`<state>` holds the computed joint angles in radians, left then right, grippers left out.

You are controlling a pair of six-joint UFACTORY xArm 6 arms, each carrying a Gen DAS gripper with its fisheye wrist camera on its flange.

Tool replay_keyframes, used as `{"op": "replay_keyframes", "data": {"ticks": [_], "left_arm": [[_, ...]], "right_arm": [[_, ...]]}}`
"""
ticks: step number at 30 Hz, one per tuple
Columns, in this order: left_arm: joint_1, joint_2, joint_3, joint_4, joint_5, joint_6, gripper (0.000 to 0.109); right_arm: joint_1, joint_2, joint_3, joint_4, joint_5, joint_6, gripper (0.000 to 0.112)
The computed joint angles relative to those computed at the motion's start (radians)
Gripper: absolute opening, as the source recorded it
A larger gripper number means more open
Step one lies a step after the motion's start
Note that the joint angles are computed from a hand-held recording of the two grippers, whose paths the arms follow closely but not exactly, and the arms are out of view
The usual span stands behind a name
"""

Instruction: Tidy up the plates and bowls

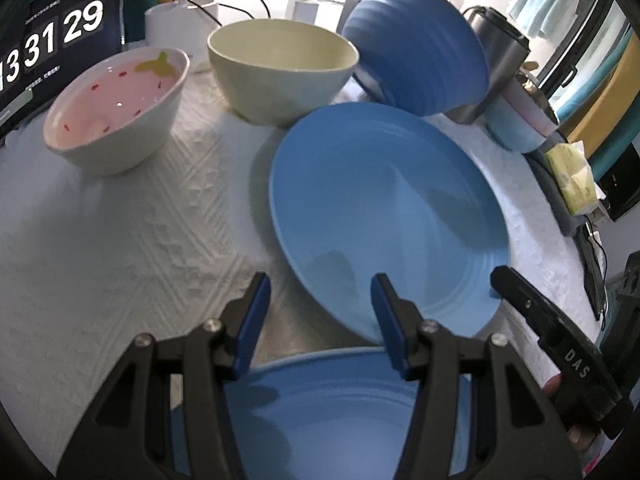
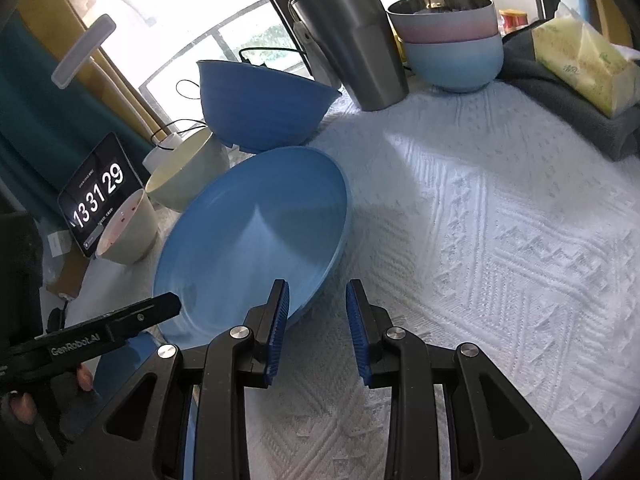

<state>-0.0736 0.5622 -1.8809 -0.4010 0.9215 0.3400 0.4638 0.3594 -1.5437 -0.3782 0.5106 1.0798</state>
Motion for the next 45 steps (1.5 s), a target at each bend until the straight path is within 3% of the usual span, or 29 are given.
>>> {"op": "replay_keyframes", "data": {"ticks": [3, 12, 29, 36, 39, 41, 43, 45], "left_arm": [[-0.008, 0.012, -0.016, 0.007, 0.02, 0.008, 0.054], [-0.045, -0.01, 0.026, 0.03, -0.027, 0.082, 0.054], [-0.067, -0.04, 0.061, -0.091, 0.007, 0.215, 0.053], [-0.102, -0.071, 0.13, -0.059, -0.075, 0.252, 0.053], [-0.1, -0.057, 0.109, -0.046, -0.064, 0.218, 0.053], [-0.097, -0.047, 0.089, -0.044, -0.047, 0.201, 0.054], [-0.099, -0.04, 0.082, -0.04, -0.051, 0.195, 0.054], [-0.101, -0.039, 0.084, -0.037, -0.063, 0.195, 0.054]], "right_arm": [[-0.001, 0.005, -0.003, 0.02, -0.001, -0.021, 0.031], [0.002, 0.005, -0.003, 0.045, -0.004, -0.059, 0.027], [0.009, -0.102, 0.099, -0.188, 0.028, 0.166, 0.027], [-0.01, -0.2, 0.241, -0.148, -0.031, 0.192, 0.027], [-0.021, -0.217, 0.272, -0.148, -0.046, 0.221, 0.027], [-0.022, -0.214, 0.258, -0.166, -0.013, 0.247, 0.029], [-0.026, -0.195, 0.232, -0.169, 0.019, 0.252, 0.041], [-0.036, -0.18, 0.22, -0.143, 0.018, 0.238, 0.042]]}}
